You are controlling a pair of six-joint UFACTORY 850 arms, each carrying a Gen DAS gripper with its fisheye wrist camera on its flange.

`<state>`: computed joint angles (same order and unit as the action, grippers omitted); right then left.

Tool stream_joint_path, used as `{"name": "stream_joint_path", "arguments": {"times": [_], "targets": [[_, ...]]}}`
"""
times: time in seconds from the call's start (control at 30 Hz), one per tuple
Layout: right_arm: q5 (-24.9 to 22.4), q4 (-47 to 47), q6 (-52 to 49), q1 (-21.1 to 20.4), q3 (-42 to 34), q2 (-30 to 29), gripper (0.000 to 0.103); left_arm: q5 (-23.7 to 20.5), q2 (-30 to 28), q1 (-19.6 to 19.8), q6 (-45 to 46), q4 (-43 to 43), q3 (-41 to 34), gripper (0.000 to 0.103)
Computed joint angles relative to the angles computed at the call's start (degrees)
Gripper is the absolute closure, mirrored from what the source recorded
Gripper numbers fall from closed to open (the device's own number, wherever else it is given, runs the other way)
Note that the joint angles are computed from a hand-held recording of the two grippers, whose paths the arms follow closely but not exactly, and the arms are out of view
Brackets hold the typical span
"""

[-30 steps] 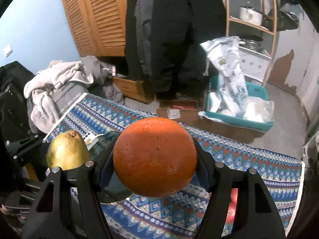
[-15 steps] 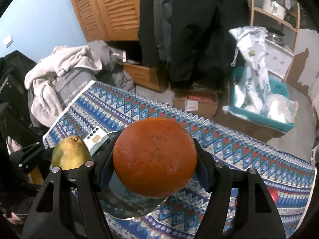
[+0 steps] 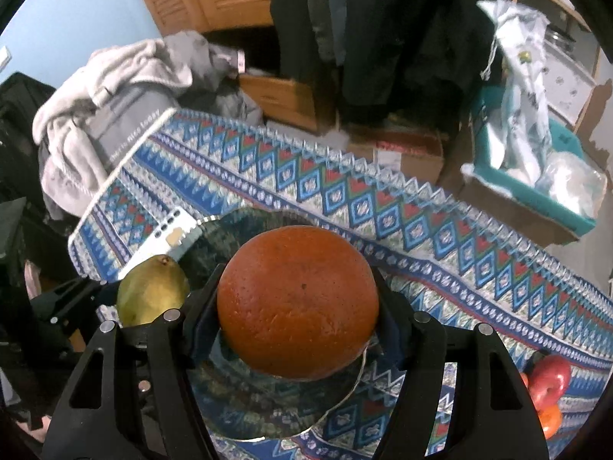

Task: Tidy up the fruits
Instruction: 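Carry the pear and orange over the glass bowl with both tools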

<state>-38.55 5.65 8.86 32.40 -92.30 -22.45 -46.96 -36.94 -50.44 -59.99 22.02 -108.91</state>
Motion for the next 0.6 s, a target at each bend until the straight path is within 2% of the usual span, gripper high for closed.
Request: {"name": "stream_joint_path", "arguments": {"times": [0.43, 0.6], "targets": [[-3.6, 4.9, -3.8, 0.0, 0.8, -3.0, 0.034, -2.3, -2.5, 1.0, 2.1, -4.7, 0.0, 0.039], [-4.5, 6.3, -4.4, -0.3, 1.3, -3.7, 0.034, -3.6, -3.6, 1.5, 5.4, -9.1, -0.5, 0.039]]}}
